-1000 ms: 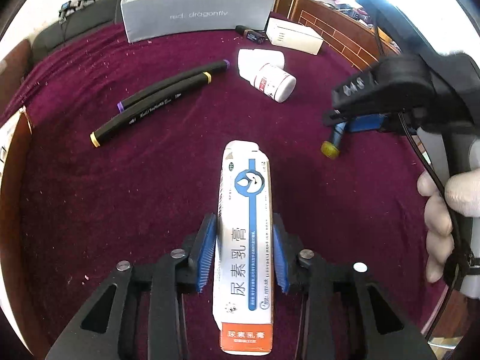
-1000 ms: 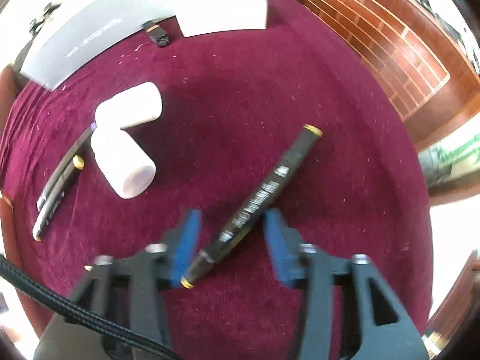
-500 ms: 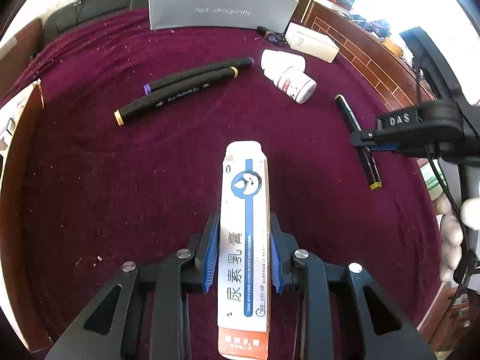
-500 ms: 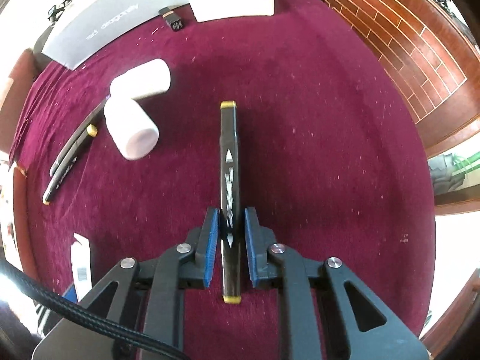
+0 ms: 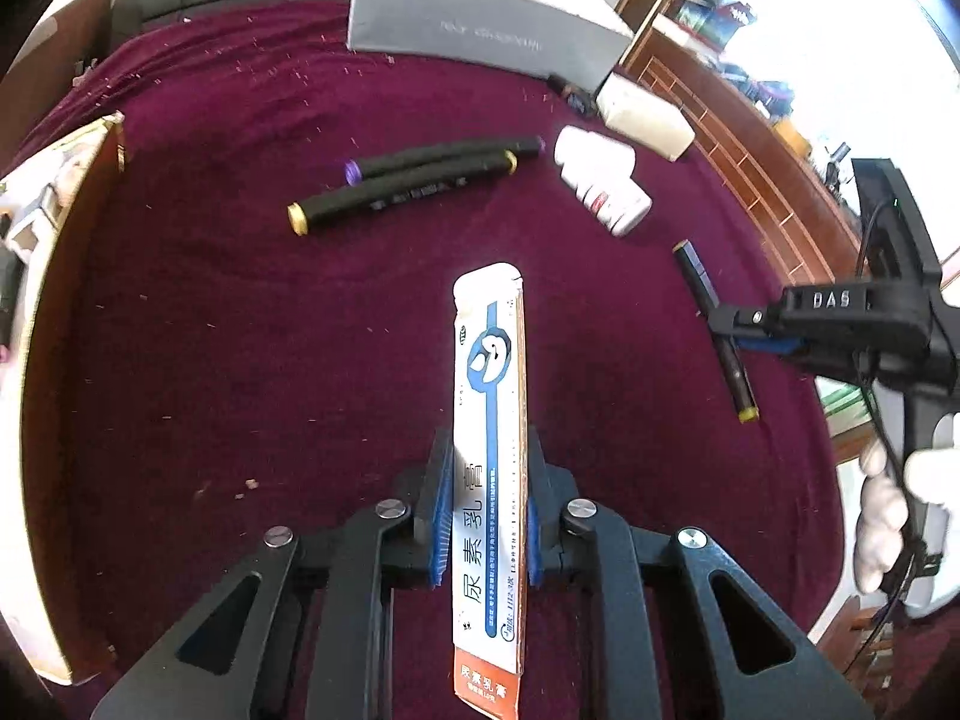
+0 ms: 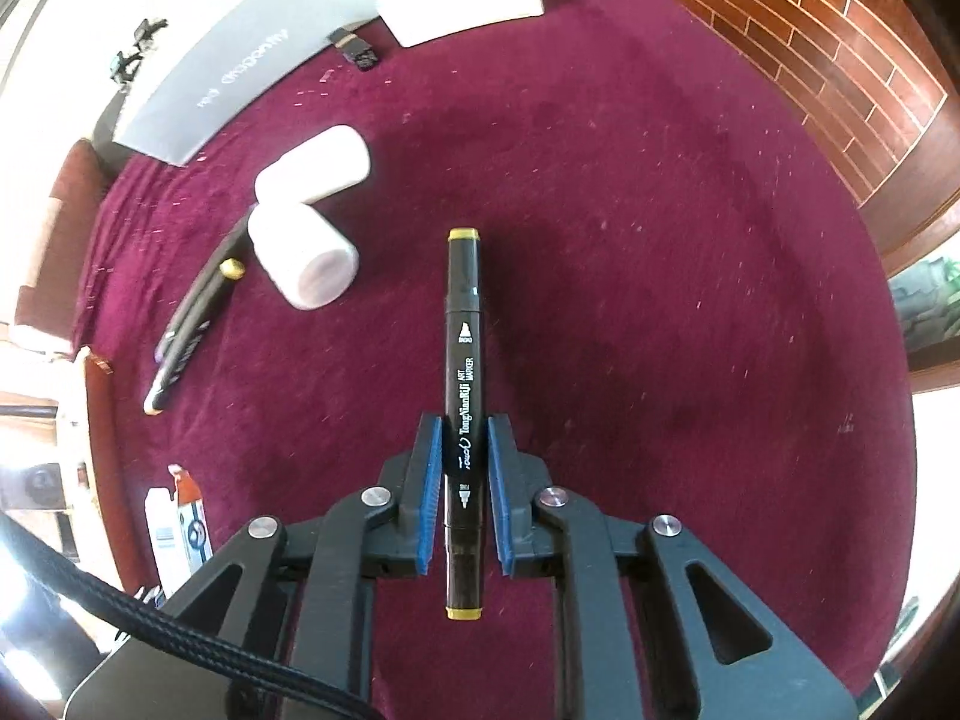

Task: Organize objects
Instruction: 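Carry the ointment tube and black marker into the tray and release them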

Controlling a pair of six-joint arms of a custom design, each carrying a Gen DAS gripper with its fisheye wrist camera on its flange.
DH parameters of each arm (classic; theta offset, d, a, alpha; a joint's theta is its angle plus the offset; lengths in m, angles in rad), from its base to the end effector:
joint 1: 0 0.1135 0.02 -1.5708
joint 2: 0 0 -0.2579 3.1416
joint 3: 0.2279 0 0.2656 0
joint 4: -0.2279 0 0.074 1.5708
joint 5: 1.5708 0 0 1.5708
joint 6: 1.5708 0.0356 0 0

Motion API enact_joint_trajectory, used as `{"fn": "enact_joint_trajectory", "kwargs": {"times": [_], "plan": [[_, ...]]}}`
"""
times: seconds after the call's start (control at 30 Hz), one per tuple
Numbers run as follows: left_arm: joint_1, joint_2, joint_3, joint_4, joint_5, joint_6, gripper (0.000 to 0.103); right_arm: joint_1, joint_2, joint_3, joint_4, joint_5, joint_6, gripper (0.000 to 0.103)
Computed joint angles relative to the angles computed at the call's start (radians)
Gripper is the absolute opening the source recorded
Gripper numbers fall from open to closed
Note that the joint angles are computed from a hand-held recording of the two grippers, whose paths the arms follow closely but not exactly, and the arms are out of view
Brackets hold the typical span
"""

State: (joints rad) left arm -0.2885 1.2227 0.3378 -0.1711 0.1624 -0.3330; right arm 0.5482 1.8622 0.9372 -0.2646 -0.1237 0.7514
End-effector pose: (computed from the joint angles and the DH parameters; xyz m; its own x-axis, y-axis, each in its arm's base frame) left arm 0.1863 -0.0613 0.0987 -0.9053 -0.0678 -0.4193 0.0647 0.9536 -0.2939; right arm 0.2865 0.1801 0.0885 -0.9587 0.2084 -0.1937 0.1343 0.9316 0.3377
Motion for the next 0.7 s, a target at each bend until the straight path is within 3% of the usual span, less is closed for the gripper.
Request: {"fn": "enact_joint_trajectory", "kwargs": {"times": [0.23,0.4,0.5,0.6,0.67,0.7], "plan": [[0.126,-0.298,-0.05,-0.212,0.072,0.058,0.015,0.046,-0.077,-0.081,0.116,-0.133,0.071,0.013],[0.347,-0.456,-0.066,-0.387,0.185,0.183,0.015,0.081,-0.055,-0.11,0.263,-0.287,0.17,0.013],[0.568,-0.509,-0.055,-0.507,0.283,0.336,0.015,0.116,-0.014,-0.108,0.364,-0.362,0.248,0.013],[0.808,-0.472,-0.024,-0.589,0.372,0.525,0.016,0.16,0.038,-0.068,0.433,-0.41,0.311,0.013],[0.954,-0.408,0.004,-0.623,0.418,0.649,0.016,0.194,0.07,-0.022,0.43,-0.413,0.32,0.013],[1.005,-0.381,0.014,-0.629,0.431,0.693,0.016,0.22,0.085,0.026,0.37,-0.382,0.292,0.013]]}}
